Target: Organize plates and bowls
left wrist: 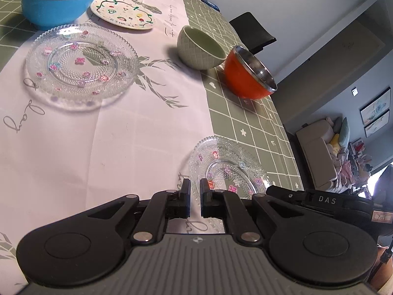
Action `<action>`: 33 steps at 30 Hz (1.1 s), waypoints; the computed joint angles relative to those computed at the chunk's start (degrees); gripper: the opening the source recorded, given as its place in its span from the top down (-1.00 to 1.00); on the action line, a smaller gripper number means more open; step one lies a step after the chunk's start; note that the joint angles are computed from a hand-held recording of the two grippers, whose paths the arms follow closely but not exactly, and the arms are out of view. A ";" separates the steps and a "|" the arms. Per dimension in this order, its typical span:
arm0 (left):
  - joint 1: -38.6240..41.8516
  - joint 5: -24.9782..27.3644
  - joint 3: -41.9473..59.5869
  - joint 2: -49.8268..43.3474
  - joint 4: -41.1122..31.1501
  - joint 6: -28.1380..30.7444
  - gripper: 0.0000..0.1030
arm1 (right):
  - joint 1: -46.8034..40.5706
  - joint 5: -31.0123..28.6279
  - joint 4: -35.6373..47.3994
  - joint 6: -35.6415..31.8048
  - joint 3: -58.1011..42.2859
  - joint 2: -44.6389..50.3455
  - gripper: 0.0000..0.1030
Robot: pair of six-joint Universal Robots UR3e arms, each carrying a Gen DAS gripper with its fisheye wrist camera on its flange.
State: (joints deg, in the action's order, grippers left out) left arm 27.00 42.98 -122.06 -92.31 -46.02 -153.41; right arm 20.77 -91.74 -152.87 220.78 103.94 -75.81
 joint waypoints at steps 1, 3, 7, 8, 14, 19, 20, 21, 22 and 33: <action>-0.08 0.01 0.05 -0.19 -0.18 0.15 0.87 | 0.13 -0.31 0.28 0.02 -0.21 0.16 0.85; -0.22 0.24 -0.16 -0.33 -0.24 0.47 0.88 | 0.23 -0.75 0.82 0.18 -0.45 0.32 0.85; -0.58 0.51 -0.89 -0.22 0.13 1.07 0.88 | 0.48 -1.69 1.81 0.62 -0.89 0.54 0.84; -0.73 0.58 -1.07 -0.11 0.53 1.01 0.88 | 0.51 -1.84 2.01 0.76 -0.90 0.53 0.83; -1.44 0.80 -0.99 -0.75 2.16 0.22 0.88 | 0.77 -2.66 2.25 1.01 -1.07 0.62 0.83; -1.81 0.96 -1.00 -0.97 3.00 -0.05 0.88 | 0.69 -2.81 2.20 1.32 -1.22 0.76 0.83; -1.80 0.97 -1.18 -0.88 3.20 0.08 0.88 | 0.64 -2.73 2.28 1.18 -1.25 0.75 0.82; -1.77 0.94 -1.30 -0.83 3.27 0.22 0.88 | 0.60 -2.48 2.25 0.96 -1.25 0.75 0.76; -1.62 0.66 -1.18 -0.92 2.89 0.63 0.87 | 0.64 -2.36 2.55 0.86 -1.48 0.81 0.74; 0.75 2.44 -4.78 7.19 8.93 2.35 0.23 | 5.00 -10.23 -3.67 -1.77 -2.49 1.72 -0.10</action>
State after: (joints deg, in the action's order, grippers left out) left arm 27.75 45.42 -126.84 -85.13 -37.09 -151.07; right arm 25.76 -101.97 -156.54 219.00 101.45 -74.09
